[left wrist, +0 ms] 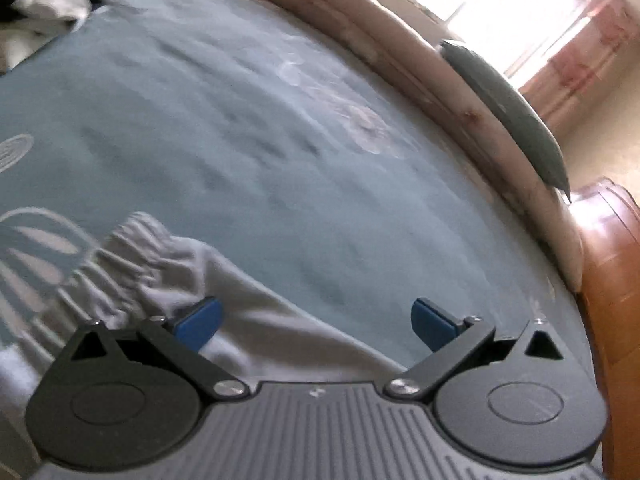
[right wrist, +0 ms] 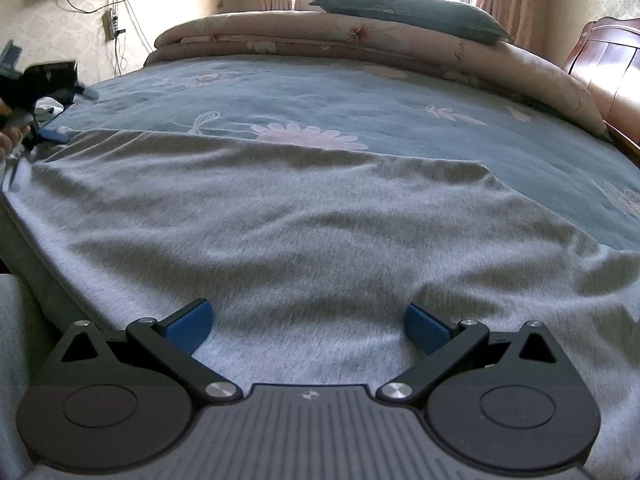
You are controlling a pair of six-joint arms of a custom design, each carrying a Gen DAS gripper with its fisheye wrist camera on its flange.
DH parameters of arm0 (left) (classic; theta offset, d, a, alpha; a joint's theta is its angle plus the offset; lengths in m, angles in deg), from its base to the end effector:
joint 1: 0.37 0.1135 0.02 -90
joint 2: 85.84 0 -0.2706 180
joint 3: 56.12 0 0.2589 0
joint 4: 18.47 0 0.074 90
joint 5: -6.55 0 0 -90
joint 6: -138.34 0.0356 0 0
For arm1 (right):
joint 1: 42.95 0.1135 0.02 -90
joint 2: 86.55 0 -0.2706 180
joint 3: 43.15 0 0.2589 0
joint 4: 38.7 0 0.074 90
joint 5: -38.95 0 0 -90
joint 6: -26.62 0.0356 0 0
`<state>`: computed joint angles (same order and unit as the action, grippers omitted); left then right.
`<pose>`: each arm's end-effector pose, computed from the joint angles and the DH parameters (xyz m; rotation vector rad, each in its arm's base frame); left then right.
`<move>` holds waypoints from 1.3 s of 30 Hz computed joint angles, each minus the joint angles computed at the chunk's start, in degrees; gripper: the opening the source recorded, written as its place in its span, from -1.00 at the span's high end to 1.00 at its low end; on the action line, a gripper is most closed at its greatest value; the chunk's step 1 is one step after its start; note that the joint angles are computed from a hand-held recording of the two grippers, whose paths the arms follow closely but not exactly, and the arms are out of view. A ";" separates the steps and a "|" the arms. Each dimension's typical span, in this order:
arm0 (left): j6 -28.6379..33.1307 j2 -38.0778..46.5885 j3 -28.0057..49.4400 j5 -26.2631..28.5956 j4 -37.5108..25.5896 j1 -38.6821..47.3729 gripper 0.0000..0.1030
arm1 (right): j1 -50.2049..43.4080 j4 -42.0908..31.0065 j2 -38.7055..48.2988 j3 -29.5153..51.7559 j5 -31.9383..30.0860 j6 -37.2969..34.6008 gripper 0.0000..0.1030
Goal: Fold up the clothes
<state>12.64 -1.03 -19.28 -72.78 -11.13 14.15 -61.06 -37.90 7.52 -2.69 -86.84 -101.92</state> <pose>0.2452 0.0567 0.1197 -0.8850 2.1207 -0.4047 0.2488 -0.0595 0.0930 -0.6470 2.1962 0.2836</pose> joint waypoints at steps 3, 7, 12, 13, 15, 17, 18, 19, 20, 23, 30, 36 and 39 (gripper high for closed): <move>1.59 -6.55 -0.44 -0.41 -7.20 0.59 -0.95 | -0.07 0.58 0.33 -0.09 -0.27 -0.01 -1.00; 4.76 -17.79 -0.90 2.60 -17.76 1.57 -0.95 | -0.08 1.43 0.59 -0.38 -0.38 0.15 -1.00; 7.75 -23.32 -2.27 5.54 -24.99 1.18 -0.96 | -0.01 2.18 0.65 -0.74 -0.40 0.49 -1.00; 8.00 -23.54 -2.60 5.15 -26.16 0.67 -0.96 | 0.04 2.25 0.64 -0.78 -0.34 0.57 -1.00; 7.35 -26.15 -4.40 3.63 -27.48 0.35 -0.96 | 0.11 2.09 0.48 -0.79 -0.19 0.68 -1.00; 6.11 -30.82 -6.77 2.13 -28.98 0.75 -0.96 | 0.12 1.88 0.29 -0.79 -0.12 0.73 -1.00; 5.16 -35.19 -8.12 1.37 -30.39 1.50 -0.96 | 0.11 1.82 0.27 -0.77 -0.12 0.71 -1.00; 4.18 -39.81 -9.18 -0.01 -32.10 1.97 -0.94 | 0.10 1.76 0.26 -0.76 -0.13 0.69 -1.00; 3.45 -43.93 -9.94 -1.38 -33.87 2.39 -0.92 | 0.07 1.72 0.23 -0.76 -0.15 0.68 -1.00; 2.34 -51.88 -11.05 -4.29 -38.61 3.33 -0.43 | 0.00 2.05 0.30 -0.89 -0.24 0.79 -1.00; -2.18 -50.46 -13.69 -6.63 -40.41 2.47 0.10 | 0.01 2.38 0.29 -1.14 -0.16 0.95 -1.00; -4.41 -47.77 -15.94 -7.24 -36.72 2.36 0.10 | 0.05 2.02 0.19 -1.00 -0.08 0.93 -1.00; -4.29 -46.75 -17.33 -5.48 -33.81 4.08 0.10 | 0.00 2.37 0.46 -0.98 -0.14 0.99 -1.00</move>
